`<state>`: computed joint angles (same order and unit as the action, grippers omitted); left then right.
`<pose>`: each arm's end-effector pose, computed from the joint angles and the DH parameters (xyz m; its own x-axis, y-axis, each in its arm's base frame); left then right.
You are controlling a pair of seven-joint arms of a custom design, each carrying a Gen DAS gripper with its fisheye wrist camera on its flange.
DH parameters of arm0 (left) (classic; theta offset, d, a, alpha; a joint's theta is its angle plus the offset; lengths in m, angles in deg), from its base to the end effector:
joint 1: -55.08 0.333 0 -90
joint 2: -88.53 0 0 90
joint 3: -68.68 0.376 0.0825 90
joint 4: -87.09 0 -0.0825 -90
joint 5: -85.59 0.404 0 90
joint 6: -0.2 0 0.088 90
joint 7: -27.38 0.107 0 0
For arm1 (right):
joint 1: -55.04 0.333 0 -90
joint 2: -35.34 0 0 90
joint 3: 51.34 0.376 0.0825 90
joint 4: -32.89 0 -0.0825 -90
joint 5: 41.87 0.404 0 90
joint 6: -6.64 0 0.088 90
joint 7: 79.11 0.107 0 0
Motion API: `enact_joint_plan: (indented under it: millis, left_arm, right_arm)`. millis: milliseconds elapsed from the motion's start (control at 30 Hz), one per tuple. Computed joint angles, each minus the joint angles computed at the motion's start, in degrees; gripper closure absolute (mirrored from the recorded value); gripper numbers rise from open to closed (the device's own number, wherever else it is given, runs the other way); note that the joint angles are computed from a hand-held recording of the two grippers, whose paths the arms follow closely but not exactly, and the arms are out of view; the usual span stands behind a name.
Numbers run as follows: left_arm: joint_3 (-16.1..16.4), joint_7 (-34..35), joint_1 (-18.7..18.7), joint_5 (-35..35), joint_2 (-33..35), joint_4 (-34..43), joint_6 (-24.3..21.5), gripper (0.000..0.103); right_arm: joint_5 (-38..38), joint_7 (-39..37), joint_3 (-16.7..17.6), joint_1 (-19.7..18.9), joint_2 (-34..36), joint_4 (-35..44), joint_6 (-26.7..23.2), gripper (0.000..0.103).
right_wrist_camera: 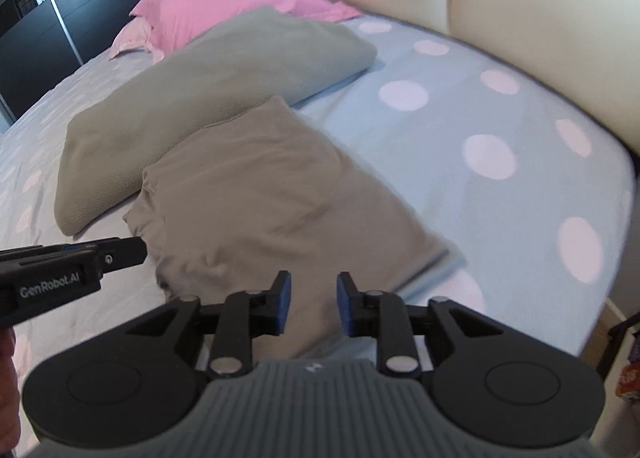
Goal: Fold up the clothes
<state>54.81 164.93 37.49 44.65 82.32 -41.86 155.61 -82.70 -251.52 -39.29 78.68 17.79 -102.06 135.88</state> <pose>0.4822 -0.2724 0.5156 -0.7458 -0.6603 0.0880 -0.5512 0.5375 -0.6382 0.3912 0.2681 0.5207 -0.5860 -0.8016 -0.1188 -0.5906 0.5228 -0.6147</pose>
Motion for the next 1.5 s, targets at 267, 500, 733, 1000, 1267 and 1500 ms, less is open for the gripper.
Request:
enact_joint_plan:
  millis: [267, 500, 733, 1000, 1267, 1500]
  left_arm:
    - [2.0, 5.6, -1.5, -4.4, -8.3, -7.2, 4.9, 0.074]
    - [3.7, 10.9, -3.4, -9.9, -12.6, -10.7, 7.3, 0.058]
    - [4.1, 10.9, -2.7, -10.8, -14.0, -11.7, 6.0, 0.052]
    - [3.5, 7.9, -0.7, -7.5, -13.8, -12.0, 5.1, 0.051]
    - [4.2, 9.1, -1.0, -8.7, -13.8, -11.6, 5.4, 0.051]
    - [4.6, 11.0, -1.8, -9.4, -14.3, -12.4, 6.3, 0.051]
  right_arm:
    - [-2.5, 4.4, 4.1, 3.7, -0.4, 1.7, -5.8, 0.066]
    - [-2.7, 7.1, 6.0, 6.4, -1.1, 3.3, -11.3, 0.063]
    - [-4.4, 13.2, 7.3, 8.3, -0.8, 4.2, -14.8, 0.058]
    - [-3.9, 11.0, 5.9, 9.3, 0.6, 4.9, -14.1, 0.057]
    - [-3.5, 10.8, 5.8, 9.4, 0.7, 4.5, -13.8, 0.057]
    - [-3.6, 10.4, 5.7, 9.4, 0.6, 4.4, -13.5, 0.057]
